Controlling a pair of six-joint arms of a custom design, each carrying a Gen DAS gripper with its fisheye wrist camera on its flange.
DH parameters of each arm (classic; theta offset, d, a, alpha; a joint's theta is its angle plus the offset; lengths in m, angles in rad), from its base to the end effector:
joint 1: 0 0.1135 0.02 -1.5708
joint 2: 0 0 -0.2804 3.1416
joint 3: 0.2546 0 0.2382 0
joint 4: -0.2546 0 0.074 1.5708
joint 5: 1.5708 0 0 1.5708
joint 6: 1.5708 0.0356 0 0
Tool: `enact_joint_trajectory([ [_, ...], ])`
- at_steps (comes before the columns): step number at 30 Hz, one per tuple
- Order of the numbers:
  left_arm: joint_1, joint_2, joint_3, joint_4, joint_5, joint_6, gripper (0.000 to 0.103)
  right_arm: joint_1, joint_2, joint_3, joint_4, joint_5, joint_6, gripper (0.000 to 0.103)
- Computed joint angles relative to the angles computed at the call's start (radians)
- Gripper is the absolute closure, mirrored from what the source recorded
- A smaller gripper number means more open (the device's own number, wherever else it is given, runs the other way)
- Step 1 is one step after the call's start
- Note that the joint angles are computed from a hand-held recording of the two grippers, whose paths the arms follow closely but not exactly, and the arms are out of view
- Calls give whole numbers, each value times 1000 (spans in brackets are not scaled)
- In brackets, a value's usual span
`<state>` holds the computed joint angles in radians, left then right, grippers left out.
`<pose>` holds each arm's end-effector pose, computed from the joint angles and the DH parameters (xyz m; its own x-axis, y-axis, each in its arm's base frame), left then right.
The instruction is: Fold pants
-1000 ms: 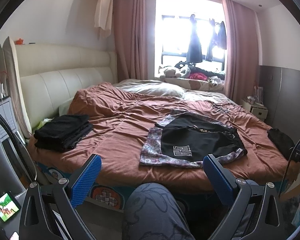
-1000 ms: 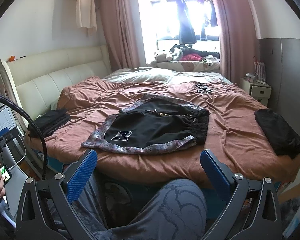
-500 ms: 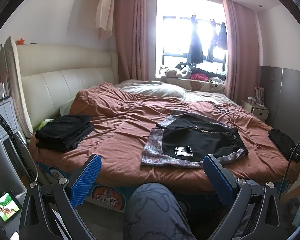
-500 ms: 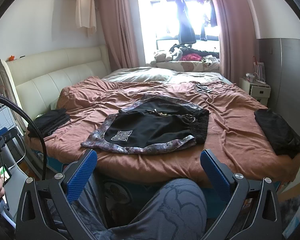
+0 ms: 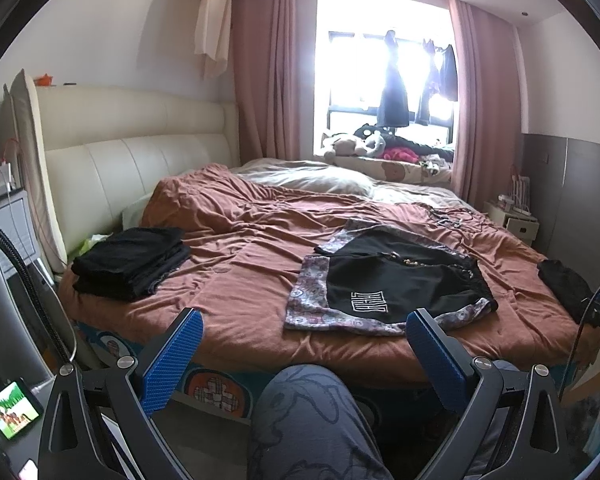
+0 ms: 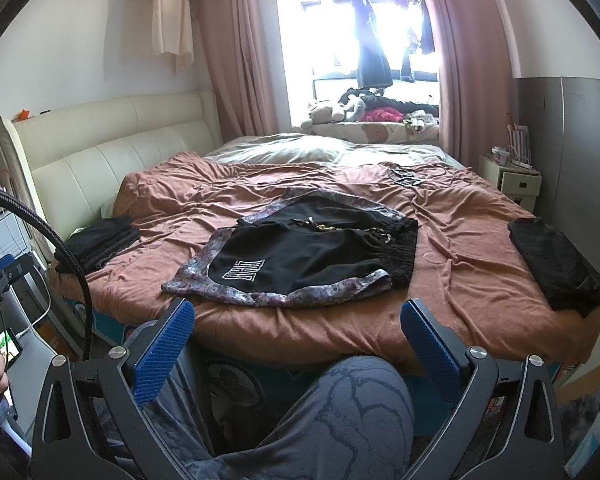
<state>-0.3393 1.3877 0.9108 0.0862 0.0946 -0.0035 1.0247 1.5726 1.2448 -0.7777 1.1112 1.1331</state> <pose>0.2841 -0.1038 0.2950 -0.3606 0.1236 -0.9245 0.4125 0.9101 -0.0392 0.1822 0.2384 0.2962 -0.3509 0.1962 -0.9156 0.3482 0.9350 0.0669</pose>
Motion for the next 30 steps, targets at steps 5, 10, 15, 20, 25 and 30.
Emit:
enact_joint_trajectory([
  [5,1,5,-3,3,-1,2,0,-3,4,3,-5,-3,5,0],
  [10,-10,26,3,5,-4,-3,0,-16,-1,-12,20,-15,-5,0],
  [15,-8,72,32,-2,17,-4,0,-40,-10,-34,55,-31,-24,0],
  [20,-20,145,78,-5,23,-6,0,-75,-18,-49,79,-53,-56,0],
  [25,-27,270,195,-46,45,-15,0,-147,-16,-51,127,-91,-116,0],
  [30,-23,396,301,-67,70,-20,1,-247,9,-42,198,-147,-200,0],
])
